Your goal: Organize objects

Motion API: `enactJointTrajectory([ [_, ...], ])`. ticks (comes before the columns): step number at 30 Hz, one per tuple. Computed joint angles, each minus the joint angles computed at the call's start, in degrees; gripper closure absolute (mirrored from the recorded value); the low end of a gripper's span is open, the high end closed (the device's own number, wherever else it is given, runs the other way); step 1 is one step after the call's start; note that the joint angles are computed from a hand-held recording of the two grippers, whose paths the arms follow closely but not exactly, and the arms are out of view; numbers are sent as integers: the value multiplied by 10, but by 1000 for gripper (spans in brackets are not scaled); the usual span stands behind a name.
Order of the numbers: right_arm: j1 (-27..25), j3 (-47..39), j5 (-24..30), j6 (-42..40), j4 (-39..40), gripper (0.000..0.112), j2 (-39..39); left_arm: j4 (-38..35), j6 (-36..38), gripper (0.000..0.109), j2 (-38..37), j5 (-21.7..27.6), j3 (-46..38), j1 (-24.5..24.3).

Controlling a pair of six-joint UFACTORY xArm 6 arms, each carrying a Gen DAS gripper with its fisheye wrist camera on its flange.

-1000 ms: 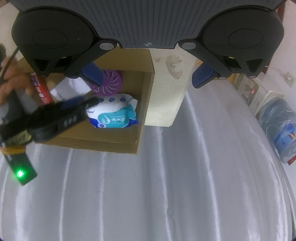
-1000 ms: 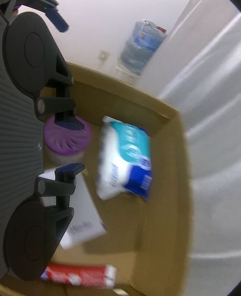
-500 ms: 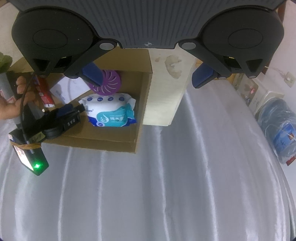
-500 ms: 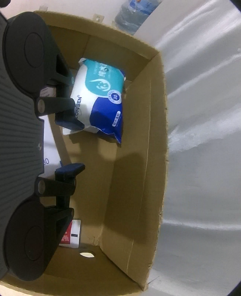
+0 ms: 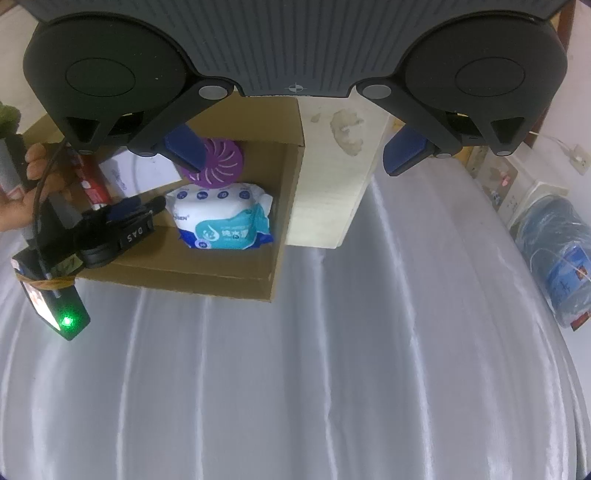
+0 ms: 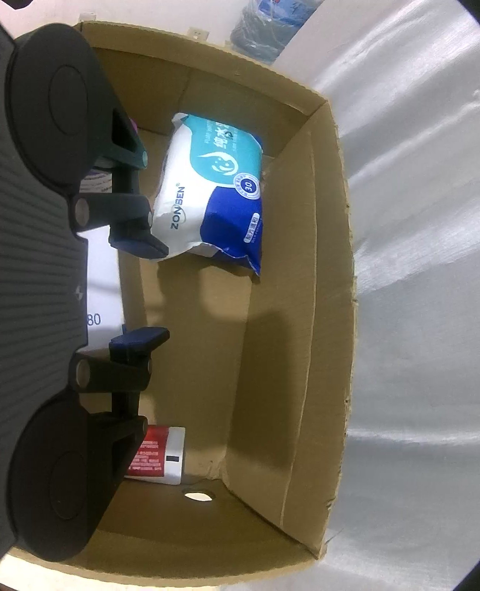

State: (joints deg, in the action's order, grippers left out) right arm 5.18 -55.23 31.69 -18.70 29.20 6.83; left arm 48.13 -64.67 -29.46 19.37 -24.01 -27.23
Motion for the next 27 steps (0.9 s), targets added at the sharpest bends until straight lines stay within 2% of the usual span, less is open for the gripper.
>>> enactJointTrajectory([
  [4,3,-19,-9,-10,23,68,0,-1,1,6,0,-2,1,3],
  [8,18,-47,-24,-29,42,52,11,1,1,6,3,0,-2,5],
  [10,32,-62,-31,-40,39,48,19,4,-1,6,3,2,-2,5],
  [17,81,-121,-40,-98,21,47,61,-2,6,6,5,13,-4,6],
  [24,118,-135,-77,-109,-144,49,106,-6,14,6,1,19,-5,9],
  [27,119,-121,-81,-142,-136,48,100,-9,16,6,-2,26,-5,7],
])
